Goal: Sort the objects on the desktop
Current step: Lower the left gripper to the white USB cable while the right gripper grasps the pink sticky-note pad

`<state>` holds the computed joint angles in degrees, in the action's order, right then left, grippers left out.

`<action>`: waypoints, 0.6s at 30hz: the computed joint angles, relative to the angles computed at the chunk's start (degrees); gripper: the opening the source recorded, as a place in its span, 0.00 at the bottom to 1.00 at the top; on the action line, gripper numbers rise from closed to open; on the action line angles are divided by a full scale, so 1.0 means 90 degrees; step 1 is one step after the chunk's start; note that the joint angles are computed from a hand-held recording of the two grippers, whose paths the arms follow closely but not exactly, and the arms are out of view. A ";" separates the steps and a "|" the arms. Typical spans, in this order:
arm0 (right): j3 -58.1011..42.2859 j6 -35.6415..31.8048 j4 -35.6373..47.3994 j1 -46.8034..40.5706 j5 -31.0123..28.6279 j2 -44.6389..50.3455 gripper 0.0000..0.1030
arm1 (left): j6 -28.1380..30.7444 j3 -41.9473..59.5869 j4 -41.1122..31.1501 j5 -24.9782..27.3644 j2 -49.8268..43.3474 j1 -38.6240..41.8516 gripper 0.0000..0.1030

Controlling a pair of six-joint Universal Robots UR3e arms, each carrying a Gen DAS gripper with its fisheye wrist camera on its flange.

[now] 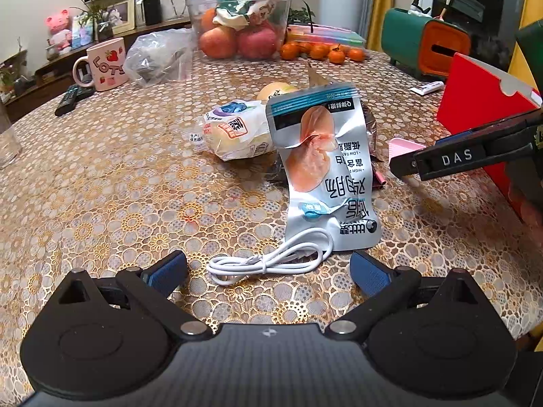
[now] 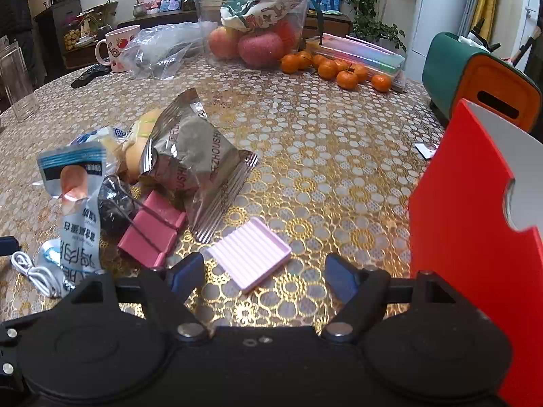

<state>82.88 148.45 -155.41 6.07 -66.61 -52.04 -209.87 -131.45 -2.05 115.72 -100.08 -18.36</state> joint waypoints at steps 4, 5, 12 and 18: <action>-0.0148 0.0016 -0.0002 0.0004 0.0132 0.0129 0.74 | -0.0104 0.0047 -0.0011 0.0085 -0.0064 -0.0044 1.00; -0.0160 0.0002 -0.0007 0.0001 0.0170 0.0145 0.74 | -0.0098 0.0052 0.0011 0.0093 -0.0086 -0.0051 1.00; -0.0150 -0.0163 0.0059 0.0004 0.0331 0.0114 0.58 | -0.0014 -0.0011 0.0174 0.0113 -0.0093 -0.0075 0.93; -0.0053 -0.0043 -0.0038 0.0082 0.0174 0.0042 0.54 | 0.0104 -0.0129 0.0330 0.0085 0.0011 -0.0058 0.74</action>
<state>82.40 148.06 -155.75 6.81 -65.05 -51.67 -208.93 -132.62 0.93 116.49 -99.98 -18.88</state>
